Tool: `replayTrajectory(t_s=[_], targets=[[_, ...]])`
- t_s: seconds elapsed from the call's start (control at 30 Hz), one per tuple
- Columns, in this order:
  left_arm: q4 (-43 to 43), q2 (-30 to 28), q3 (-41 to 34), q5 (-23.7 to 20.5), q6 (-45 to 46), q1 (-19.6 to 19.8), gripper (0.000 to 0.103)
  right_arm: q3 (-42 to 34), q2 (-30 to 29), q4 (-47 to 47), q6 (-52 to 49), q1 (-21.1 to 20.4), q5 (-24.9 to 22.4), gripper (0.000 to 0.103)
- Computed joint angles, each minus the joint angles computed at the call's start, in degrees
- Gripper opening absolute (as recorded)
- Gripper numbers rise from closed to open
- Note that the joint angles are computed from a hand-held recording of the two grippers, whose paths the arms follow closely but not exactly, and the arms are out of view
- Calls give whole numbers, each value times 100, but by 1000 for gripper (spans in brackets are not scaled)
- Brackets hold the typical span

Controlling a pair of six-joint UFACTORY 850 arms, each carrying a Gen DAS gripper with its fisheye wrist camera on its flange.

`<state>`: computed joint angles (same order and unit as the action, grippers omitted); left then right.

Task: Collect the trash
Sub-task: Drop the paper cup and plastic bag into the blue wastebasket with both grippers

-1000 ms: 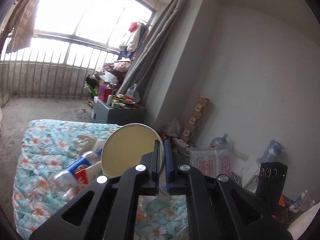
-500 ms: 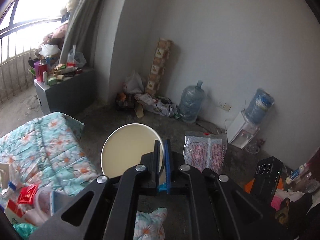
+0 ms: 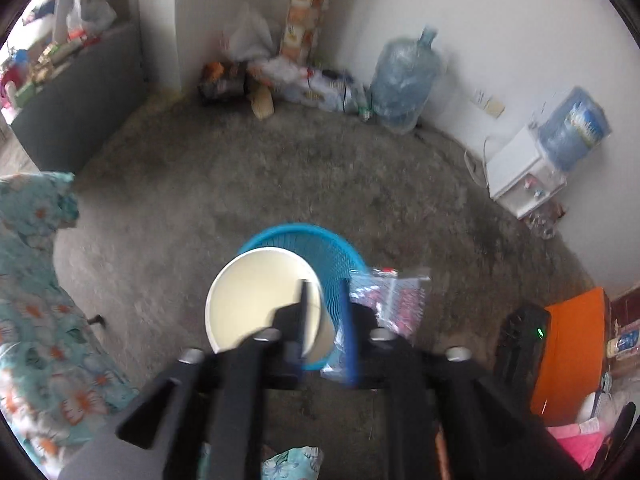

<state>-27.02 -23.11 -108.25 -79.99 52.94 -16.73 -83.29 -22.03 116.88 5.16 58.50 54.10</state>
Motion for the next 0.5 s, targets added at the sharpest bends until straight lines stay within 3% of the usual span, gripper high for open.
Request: replayTrajectory(t_s=[0.03,0.1,0.2,0.5], targets=[[237,-8,83,202,-93,-120,53,157,64,165,146,-95,-222,50],[280,99,356,632,-154,-190,55,346,120,912,-225,-311,-541,54],[356,72,411,767,-459,-186,60,396,99,1332,-542,-469,-806,56],[111,273,206,821,-48,159,64,-342,-313,1623,-1696,-264,152,65]])
